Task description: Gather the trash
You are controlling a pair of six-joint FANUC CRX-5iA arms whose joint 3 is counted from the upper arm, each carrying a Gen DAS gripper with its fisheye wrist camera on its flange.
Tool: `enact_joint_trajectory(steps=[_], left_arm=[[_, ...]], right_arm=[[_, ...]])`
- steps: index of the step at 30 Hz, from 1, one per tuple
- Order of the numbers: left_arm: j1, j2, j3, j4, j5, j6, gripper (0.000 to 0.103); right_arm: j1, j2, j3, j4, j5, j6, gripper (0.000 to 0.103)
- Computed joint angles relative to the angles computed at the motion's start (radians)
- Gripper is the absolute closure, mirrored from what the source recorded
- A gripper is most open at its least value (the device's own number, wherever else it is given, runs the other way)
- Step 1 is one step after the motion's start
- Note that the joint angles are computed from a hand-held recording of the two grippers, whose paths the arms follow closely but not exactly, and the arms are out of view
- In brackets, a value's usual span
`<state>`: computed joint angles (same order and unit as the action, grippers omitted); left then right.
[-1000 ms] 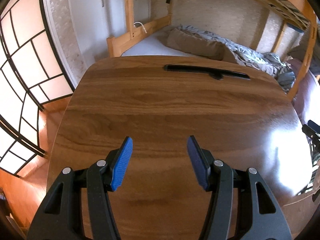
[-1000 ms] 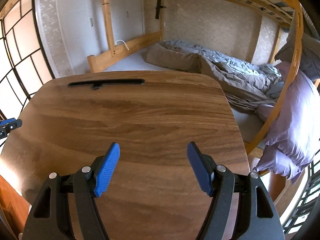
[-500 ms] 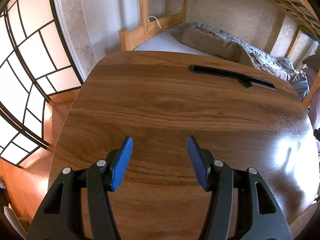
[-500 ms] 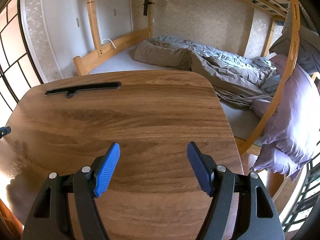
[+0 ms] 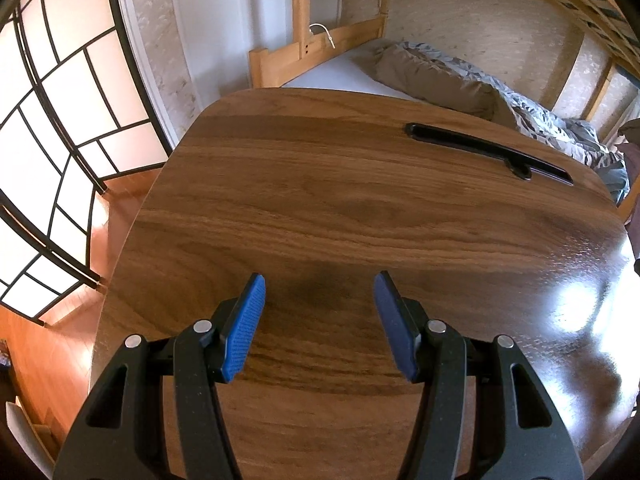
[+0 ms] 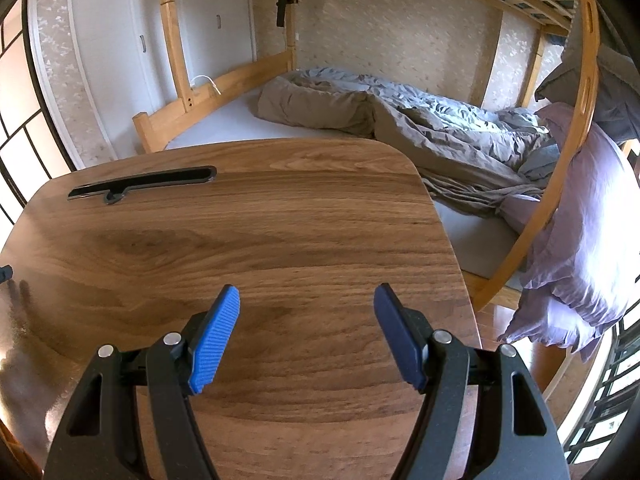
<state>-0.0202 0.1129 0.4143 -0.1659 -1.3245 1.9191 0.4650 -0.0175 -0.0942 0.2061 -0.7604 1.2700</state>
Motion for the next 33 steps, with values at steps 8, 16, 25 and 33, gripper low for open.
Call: enact_joint_trajectory(steps=[8, 16, 25, 33], left_arm=[[0.004, 0.010, 0.009, -0.002, -0.003, -0.002, 0.045], [0.009, 0.013, 0.007, 0.000, -0.001, -0.005, 0.045], [0.014, 0.016, 0.001, -0.007, 0.008, -0.007, 0.045], [0.012, 0.017, 0.000, -0.017, 0.014, -0.008, 0.045]], right_arm=[[-0.010, 0.016, 0.013, -0.012, -0.003, 0.006, 0.034], [-0.012, 0.019, 0.015, -0.015, -0.004, 0.010, 0.034], [-0.015, 0.025, 0.014, -0.009, 0.000, 0.003, 0.034], [-0.027, 0.040, 0.012, -0.001, 0.008, -0.003, 0.034]])
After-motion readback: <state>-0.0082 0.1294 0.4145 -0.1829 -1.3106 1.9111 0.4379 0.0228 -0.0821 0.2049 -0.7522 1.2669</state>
